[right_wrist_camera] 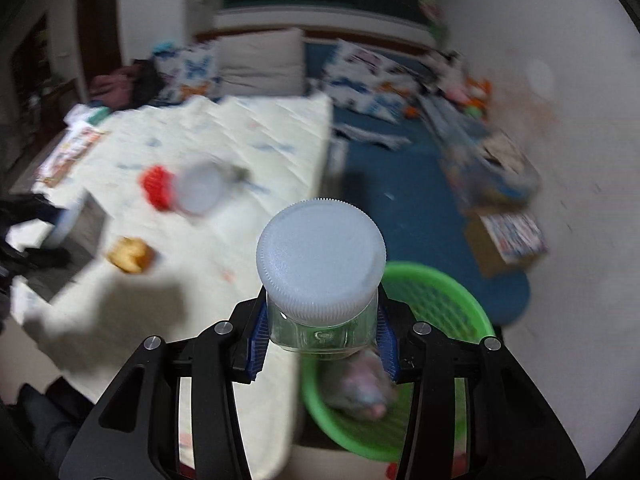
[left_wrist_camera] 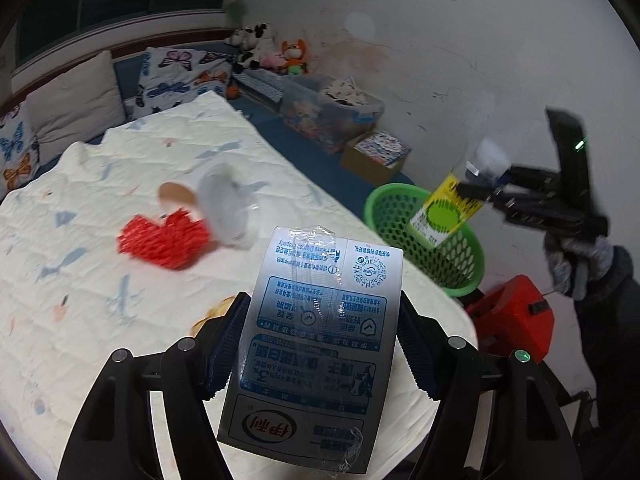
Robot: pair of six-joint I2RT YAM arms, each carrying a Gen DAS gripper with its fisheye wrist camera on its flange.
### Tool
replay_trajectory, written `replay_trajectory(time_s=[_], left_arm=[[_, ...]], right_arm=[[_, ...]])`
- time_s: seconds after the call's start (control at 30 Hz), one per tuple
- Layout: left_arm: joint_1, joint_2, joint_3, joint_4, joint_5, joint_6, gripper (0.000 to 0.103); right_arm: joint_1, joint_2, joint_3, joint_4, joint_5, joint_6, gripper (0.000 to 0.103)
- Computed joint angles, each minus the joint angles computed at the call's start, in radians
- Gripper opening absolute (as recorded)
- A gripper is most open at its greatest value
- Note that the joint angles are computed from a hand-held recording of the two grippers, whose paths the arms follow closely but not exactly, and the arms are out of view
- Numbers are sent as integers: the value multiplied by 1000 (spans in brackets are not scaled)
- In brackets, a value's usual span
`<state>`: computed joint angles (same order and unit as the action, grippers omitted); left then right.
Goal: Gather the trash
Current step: 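Carry the bottle to the green wastebasket and open the right gripper to drop it, then lower the milk carton over the wastebasket and open the left gripper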
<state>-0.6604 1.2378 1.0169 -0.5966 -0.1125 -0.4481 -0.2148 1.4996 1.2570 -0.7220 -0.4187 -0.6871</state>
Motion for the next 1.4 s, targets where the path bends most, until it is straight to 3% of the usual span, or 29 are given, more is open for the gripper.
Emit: replay_trajectory(time_s=[0.2, 0.53, 0.73, 0.83, 1.2, 1.4], left_arm=[[-32, 110, 90, 10, -7, 2, 69], [-57, 283, 250, 9, 1, 10, 69], [-71, 387, 347, 16, 9, 14, 69], [-80, 451, 414, 12, 16, 15, 69], [-113, 685, 674, -14, 64, 5, 69], [-137, 854, 877, -69, 72, 10, 69]], right_arm=[[-91, 121, -47, 93, 44, -2, 46], [-116, 284, -106, 303, 243, 7, 46], [-141, 337, -73, 291, 249, 30, 47], [-158, 319, -82, 298, 231, 40, 61], [-273, 216, -94, 235, 87, 32, 62], [-368, 134, -127, 192, -35, 4, 69]])
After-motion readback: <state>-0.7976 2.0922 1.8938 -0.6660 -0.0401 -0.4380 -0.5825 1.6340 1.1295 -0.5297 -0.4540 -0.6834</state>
